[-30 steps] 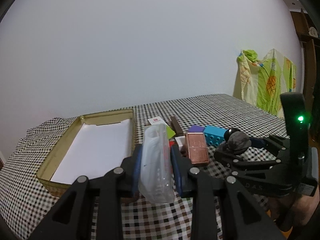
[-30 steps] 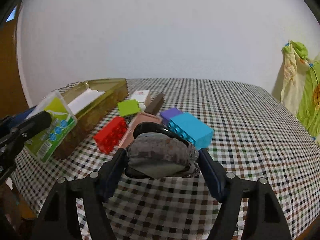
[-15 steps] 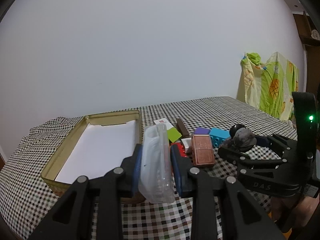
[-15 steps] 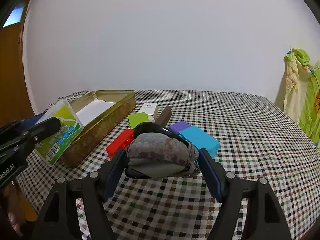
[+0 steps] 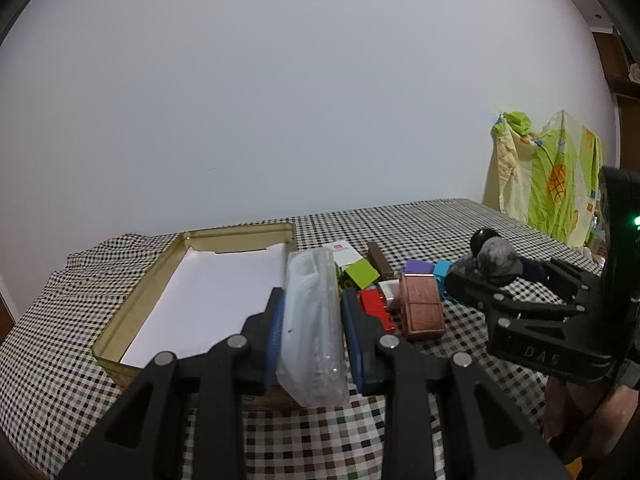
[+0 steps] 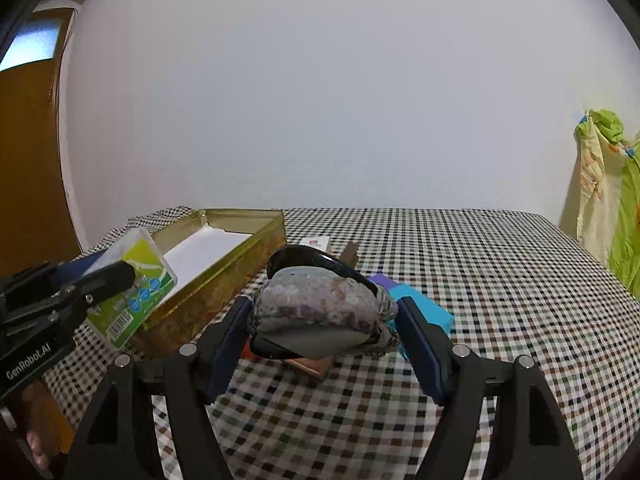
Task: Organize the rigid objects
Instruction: 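Lift and carry the clear box and gray pouch over the gold tin tray with both tools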
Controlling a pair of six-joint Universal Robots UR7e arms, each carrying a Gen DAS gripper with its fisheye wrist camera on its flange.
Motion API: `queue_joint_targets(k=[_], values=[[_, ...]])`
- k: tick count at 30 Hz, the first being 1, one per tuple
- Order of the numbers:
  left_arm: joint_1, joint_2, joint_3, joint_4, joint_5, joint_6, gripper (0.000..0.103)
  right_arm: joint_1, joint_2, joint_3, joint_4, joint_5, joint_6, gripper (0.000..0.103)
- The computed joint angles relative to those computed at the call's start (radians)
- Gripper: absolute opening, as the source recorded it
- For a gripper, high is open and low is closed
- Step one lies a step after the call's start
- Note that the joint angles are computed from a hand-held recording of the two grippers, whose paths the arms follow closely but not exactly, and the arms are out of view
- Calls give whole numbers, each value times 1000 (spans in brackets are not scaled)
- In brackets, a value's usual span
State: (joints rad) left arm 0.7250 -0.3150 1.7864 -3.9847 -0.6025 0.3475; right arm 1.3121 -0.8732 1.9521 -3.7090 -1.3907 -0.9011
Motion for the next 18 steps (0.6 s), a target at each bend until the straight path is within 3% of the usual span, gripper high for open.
queue_joint_targets(k=[7, 18], values=[[9, -5, 2, -26, 9, 12, 27, 11, 22, -6, -41, 51, -2, 75], [34, -8, -3, -112, 28, 68, 27, 32, 36, -5, -44, 67, 2, 75]])
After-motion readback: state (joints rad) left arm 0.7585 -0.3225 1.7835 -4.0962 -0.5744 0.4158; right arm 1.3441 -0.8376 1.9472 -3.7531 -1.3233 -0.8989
